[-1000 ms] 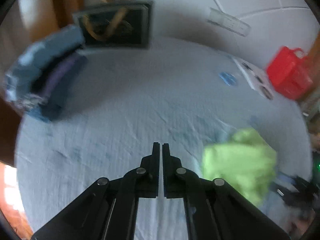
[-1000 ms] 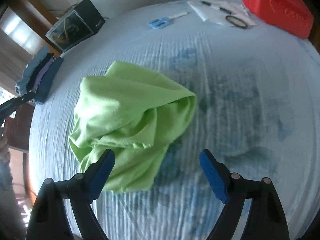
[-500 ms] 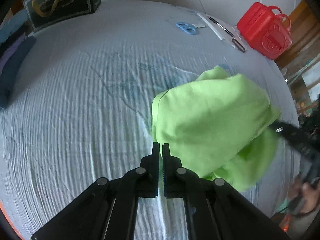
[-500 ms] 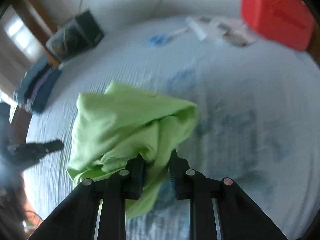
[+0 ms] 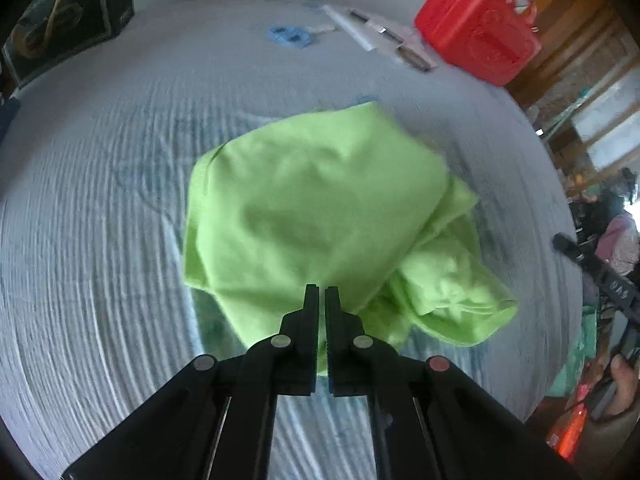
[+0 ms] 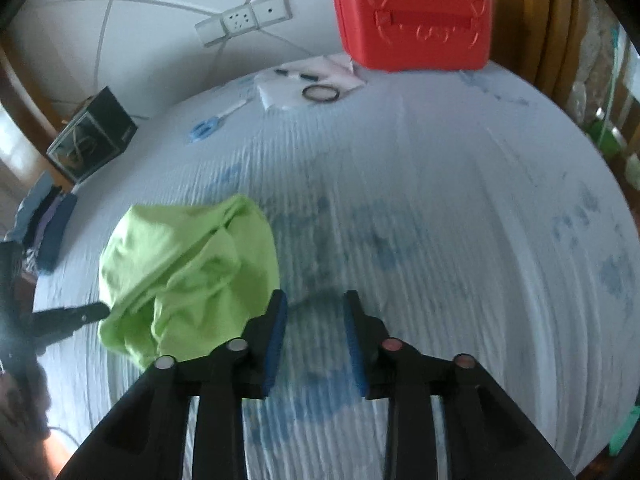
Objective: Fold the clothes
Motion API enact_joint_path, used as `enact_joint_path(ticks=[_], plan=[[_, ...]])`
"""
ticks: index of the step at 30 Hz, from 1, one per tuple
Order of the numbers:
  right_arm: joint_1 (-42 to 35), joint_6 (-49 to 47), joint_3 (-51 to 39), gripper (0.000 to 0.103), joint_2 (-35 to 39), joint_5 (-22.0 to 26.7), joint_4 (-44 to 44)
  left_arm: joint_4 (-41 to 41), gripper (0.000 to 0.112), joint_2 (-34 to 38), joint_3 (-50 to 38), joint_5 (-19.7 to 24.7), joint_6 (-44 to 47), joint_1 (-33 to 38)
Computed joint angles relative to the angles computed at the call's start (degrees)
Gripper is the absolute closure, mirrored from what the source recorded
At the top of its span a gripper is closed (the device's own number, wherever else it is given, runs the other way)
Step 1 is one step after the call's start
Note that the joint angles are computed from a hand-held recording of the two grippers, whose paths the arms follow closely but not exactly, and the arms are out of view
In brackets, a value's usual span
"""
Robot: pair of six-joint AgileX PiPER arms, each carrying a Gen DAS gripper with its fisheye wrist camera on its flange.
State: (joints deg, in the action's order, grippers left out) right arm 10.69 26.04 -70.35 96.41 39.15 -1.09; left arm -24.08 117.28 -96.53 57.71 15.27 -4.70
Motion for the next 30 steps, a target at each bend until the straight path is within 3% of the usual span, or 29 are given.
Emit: enact_joint_path(ticks=[3,5,6,7,13,17,19,20,21,22,23,27,29,30], plan=[[0.2,-2.2,1.9,0.067,-0.4,-1.4,2.7,-3.5,0.109,-4.0,4.6,-3.9,2.6,0.4],[0.3,-3.8,3.0,0.066,-0.7,-2.6,4.3,-3.8,0.101,-7.1,7.5,-7.3,3.3,0.4],[0.4,-4.6,3.5,0.066,-0.9,-3.2,5.0,-3.5,0.071,-7.7,7.9,-7.9,3.6,0.4],[0.4,-5.5,3.6,0.065,-0.8,-3.6,5.8,-3.3,0.010,-8.3,8.3,-8.5,3.9,0.3],[0.1,-11.4,2.6,0.064,0.0,-4.6,10.8,-0.7,0.009,-8.1,10.4,-12.0,0.2,-1.7],[-0.5,-15.0,2.4,0.064,0.3,-4.8,13.8,7.3,0.009,-5.4,6.0,-8.3,-8.8,-4.4],[-0.6,-16.6,2.1,0.064,0.6,-4.5,15.0,11.0,0.009,-3.8,5.5,-9.0,-12.5,-5.3],[-0.4,-16.2,1.4,0.064,1.2,-3.6,14.4,12.8,0.012,-2.9,5.2,-9.2,-14.5,-5.7],[-0.3,-16.3,0.9,0.064,1.7,-2.9,14.3,13.2,0.025,-1.8,5.4,-8.9,-15.4,-5.7],[-0.2,-18.1,0.5,0.060,2.4,-2.3,16.0,13.6,0.034,-0.8,5.6,-8.6,-16.3,-5.7],[0.0,-19.9,0.1,0.058,3.1,-1.6,17.7,12.5,0.035,-0.6,6.3,-8.8,-15.5,-5.3],[3.4,-21.5,-0.9,0.012,5.4,0.5,17.3,10.8,0.035,0.3,8.3,-10.0,-13.6,-5.2],[5.5,-20.0,-1.0,0.007,6.4,0.0,15.1,10.7,0.035,1.8,7.5,-10.2,-12.9,-5.7],[6.6,-18.9,-1.1,0.007,7.1,-0.3,13.9,10.7,0.046,2.7,7.0,-10.3,-12.6,-5.8]])
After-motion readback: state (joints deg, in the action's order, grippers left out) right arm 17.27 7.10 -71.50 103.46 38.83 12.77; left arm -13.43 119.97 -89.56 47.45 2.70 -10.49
